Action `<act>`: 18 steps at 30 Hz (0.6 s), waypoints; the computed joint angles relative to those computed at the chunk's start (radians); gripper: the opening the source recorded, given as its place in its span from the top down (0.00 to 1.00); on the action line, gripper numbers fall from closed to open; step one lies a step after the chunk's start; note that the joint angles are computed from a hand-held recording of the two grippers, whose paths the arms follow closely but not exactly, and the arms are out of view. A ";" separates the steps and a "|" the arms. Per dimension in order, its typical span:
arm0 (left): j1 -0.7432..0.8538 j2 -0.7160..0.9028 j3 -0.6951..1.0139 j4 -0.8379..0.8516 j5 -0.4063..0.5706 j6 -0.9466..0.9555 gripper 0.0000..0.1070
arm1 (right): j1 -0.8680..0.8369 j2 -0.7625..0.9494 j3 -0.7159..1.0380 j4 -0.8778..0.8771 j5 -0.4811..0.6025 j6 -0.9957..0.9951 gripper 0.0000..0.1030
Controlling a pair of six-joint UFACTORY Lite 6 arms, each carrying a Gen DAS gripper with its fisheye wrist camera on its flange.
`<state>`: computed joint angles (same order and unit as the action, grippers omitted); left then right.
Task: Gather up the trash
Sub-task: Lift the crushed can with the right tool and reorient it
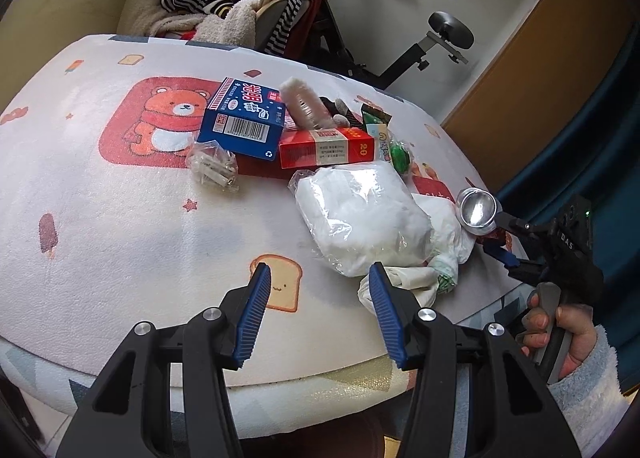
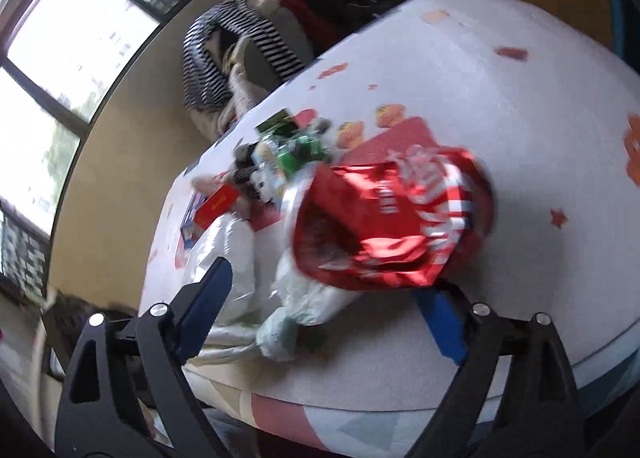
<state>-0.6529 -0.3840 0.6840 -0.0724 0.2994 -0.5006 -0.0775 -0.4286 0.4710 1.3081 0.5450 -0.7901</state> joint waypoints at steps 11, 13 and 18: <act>-0.046 0.047 0.029 0.116 -0.018 -0.096 0.53 | -0.207 0.107 -0.189 0.668 0.257 -0.366 0.25; -0.043 0.051 0.030 0.105 -0.021 -0.086 0.53 | -0.227 0.108 -0.190 0.671 0.266 -0.338 0.25; -0.036 0.072 0.033 0.094 -0.034 -0.070 0.53 | -0.188 0.089 -0.135 0.592 0.137 -0.324 0.31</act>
<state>-0.6888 -0.3116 0.7168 0.0214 0.2657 -0.5710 -0.2660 -0.3398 0.3355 1.9000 0.6820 -1.1137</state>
